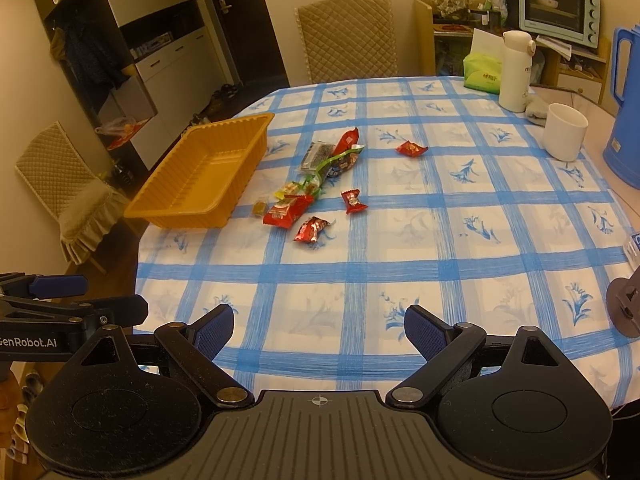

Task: Organize snacks

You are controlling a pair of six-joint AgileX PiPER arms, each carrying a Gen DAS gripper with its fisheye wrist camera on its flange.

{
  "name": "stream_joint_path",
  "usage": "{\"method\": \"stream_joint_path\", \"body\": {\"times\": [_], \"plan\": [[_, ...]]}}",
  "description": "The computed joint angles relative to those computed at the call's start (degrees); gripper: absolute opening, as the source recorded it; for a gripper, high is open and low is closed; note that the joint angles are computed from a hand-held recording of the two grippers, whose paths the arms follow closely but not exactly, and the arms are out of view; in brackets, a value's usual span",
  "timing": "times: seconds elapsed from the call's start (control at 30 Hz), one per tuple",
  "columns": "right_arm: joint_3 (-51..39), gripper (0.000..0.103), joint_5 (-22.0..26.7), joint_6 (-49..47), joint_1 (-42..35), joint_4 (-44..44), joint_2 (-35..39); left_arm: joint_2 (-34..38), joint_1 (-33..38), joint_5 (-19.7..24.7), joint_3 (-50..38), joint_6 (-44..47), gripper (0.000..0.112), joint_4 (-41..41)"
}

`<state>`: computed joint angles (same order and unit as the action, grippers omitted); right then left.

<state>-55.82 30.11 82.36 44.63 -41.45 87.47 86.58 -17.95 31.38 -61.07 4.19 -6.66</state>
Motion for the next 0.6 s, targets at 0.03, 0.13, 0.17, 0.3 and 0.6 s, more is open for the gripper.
{"method": "stream_joint_path", "body": {"times": [0.03,0.13,0.17,0.3,0.6], "plan": [[0.0,0.092,0.0,0.0,0.0,0.0,0.0,0.0,0.0,0.0,0.0,0.1,0.096,-0.1],[0.0,0.092,-0.1,-0.2,-0.2,0.1,0.1,0.0,0.0,0.1,0.0,0.0,0.096,0.0],[0.0,0.092,-0.2,-0.2,-0.2,0.1,0.1,0.0,0.0,0.1,0.0,0.0,0.096,0.0],[0.0,0.092,-0.3,-0.4,-0.4,0.2,0.1,0.0,0.0,0.0,0.0,0.1,0.096,-0.1],[-0.1,0.092,-0.6,-0.8,-0.8,0.4,0.3,0.0,0.1,0.1,-0.1,0.1,0.096,-0.2]]}}
